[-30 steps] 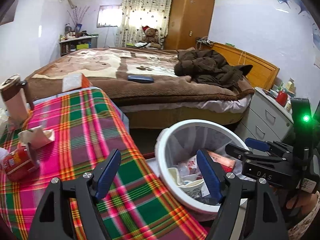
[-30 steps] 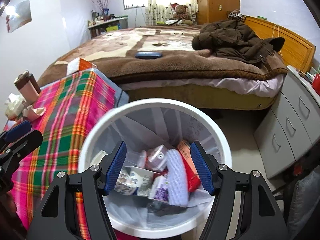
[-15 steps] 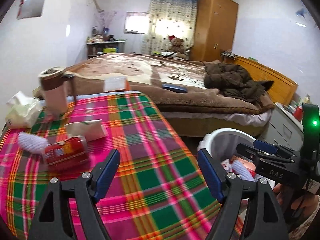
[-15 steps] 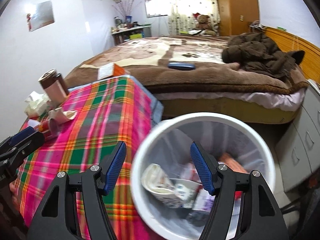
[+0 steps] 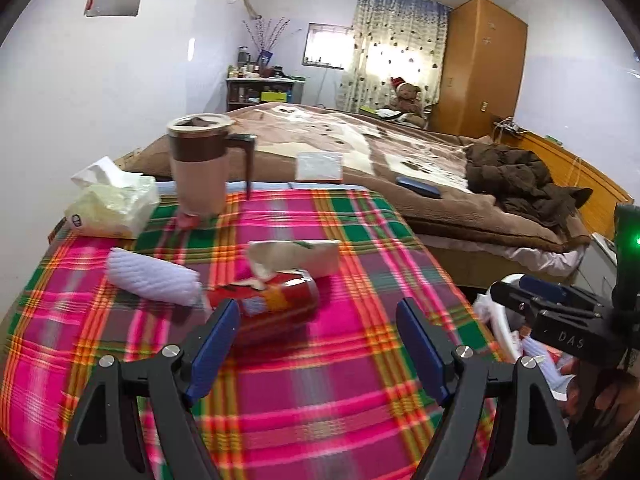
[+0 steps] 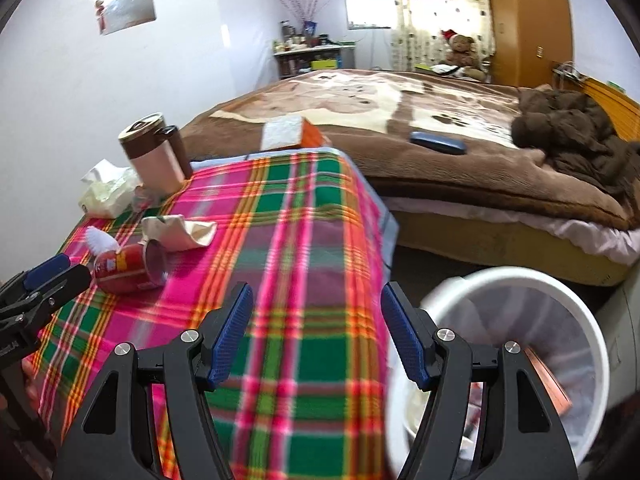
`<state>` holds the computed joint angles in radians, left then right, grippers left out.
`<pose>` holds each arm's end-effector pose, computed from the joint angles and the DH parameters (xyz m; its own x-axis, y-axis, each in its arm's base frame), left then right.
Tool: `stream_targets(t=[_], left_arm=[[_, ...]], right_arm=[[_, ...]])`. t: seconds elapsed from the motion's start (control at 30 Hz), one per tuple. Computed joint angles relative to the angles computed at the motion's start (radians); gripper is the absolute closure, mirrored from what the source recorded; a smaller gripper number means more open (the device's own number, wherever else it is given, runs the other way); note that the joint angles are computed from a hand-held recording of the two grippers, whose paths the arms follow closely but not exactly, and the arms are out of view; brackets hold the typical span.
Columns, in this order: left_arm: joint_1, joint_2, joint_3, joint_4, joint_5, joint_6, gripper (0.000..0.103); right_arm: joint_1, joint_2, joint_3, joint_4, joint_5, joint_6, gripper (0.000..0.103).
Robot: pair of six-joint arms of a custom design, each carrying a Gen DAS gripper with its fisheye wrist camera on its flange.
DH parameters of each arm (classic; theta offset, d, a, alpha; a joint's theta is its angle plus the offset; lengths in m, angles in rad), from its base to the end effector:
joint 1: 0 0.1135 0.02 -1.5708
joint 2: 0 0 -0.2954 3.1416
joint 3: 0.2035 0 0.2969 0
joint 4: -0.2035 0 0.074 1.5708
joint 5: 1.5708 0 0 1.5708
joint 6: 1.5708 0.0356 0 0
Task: Collect trash
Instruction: 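Move both open tools back over the table toward the red soda can, then grasp the red soda can with the left tool while the right tool grasps the white paper packet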
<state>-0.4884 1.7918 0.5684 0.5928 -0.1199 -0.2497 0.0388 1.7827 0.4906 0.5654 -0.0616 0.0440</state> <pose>0.2921 -0.1504 0.0843 -0.5986 0.0402 -0.8001 0.2401 0.9618 -0.1312 0.3014 0.0139 0.0665 -0.6670 0.0181 -0.7449 -0.0554 0.9957 0.0737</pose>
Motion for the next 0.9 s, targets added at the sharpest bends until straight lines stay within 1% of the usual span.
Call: stream_targets(t=[0.07, 0.17, 0.23, 0.37, 0.47, 0.53, 0.8, 0.87, 0.9], left_arm=[[0.033, 0.016, 0.008, 0.003, 0.014, 0.019, 0.020], [0.085, 0.044, 0.035, -0.022, 0.052, 0.046, 0.019], [0.113, 0.073, 0.067, -0.046, 0.089, 0.092, 0.018], [0.140, 0.112, 0.115, -0.074, 0.105, 0.159, 0.018], [0.158, 0.141, 0.166, -0.120, 0.172, 0.232, 0.017], [0.161, 0.157, 0.189, -0.139, 0.161, 0.247, 0.017], [0.199, 0.236, 0.260, -0.210, 0.291, 0.263, 0.017], [0.207, 0.245, 0.263, -0.210, 0.306, 0.257, 0.017], [0.209, 0.245, 0.261, -0.210, 0.307, 0.252, 0.019]], right_arm=[[0.018, 0.020, 0.031, -0.016, -0.003, 0.003, 0.035], [0.047, 0.062, 0.085, -0.032, -0.014, -0.003, 0.035], [0.068, 0.087, 0.119, -0.050, -0.011, 0.003, 0.035], [0.096, 0.132, 0.185, -0.082, -0.015, 0.016, 0.035], [0.105, 0.151, 0.222, -0.104, -0.028, 0.019, 0.035], [0.112, 0.161, 0.246, -0.130, -0.027, 0.023, 0.035], [0.127, 0.204, 0.316, -0.177, -0.053, 0.045, 0.035], [0.132, 0.207, 0.323, -0.180, -0.055, 0.046, 0.035], [0.136, 0.208, 0.326, -0.184, -0.058, 0.047, 0.035]])
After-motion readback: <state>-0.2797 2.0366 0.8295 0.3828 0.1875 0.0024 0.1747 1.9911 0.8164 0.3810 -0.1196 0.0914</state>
